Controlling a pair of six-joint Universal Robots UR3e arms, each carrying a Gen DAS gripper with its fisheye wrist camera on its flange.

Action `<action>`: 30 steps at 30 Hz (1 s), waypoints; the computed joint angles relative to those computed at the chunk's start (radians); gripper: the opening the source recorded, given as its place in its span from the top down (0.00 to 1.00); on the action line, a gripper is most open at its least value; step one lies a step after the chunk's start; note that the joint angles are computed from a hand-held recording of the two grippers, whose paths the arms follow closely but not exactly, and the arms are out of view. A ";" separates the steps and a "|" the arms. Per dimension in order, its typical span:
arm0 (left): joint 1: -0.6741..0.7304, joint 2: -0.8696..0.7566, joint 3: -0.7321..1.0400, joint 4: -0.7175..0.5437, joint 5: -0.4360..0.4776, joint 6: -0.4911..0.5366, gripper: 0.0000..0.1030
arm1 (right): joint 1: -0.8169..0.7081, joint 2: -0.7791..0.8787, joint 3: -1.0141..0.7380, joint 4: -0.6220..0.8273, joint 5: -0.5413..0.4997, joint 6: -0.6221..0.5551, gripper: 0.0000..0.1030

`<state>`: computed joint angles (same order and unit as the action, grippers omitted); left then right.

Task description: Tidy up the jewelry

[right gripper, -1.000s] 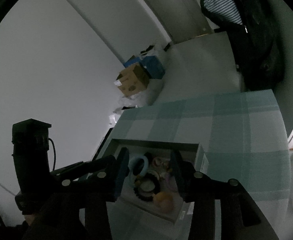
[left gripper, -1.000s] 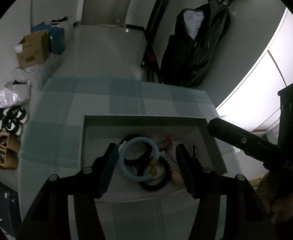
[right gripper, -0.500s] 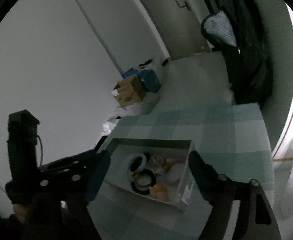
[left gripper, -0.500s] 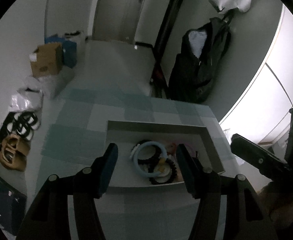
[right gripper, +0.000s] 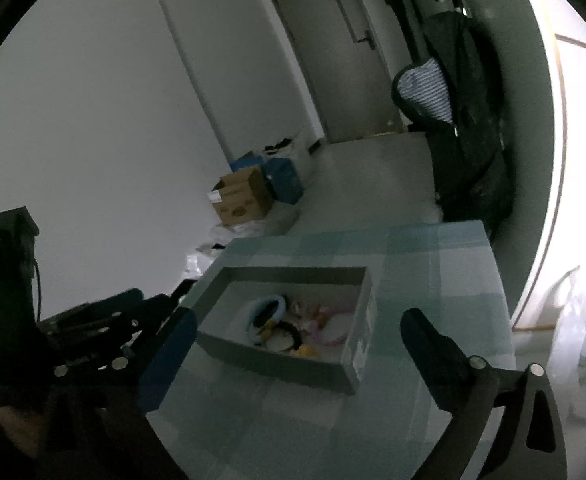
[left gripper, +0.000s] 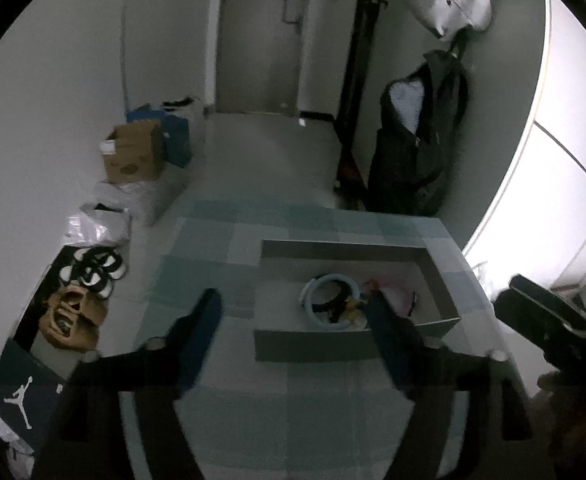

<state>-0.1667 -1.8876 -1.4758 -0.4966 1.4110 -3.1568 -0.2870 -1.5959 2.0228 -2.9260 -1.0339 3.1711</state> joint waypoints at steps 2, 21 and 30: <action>0.002 0.020 -0.035 0.023 -0.001 -0.014 0.27 | 0.001 -0.021 0.016 0.008 -0.005 -0.008 0.00; -0.048 0.076 -0.131 0.086 0.049 -0.032 0.26 | -0.015 -0.133 0.116 0.013 -0.001 -0.034 0.00; -0.053 0.072 -0.133 0.092 0.048 -0.027 0.26 | -0.013 -0.137 0.116 0.018 -0.005 -0.036 0.00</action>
<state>-0.2193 -1.8156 -1.6088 -0.4047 1.4594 -3.1836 -0.2997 -1.7324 2.1385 -2.9084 -1.0389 3.1353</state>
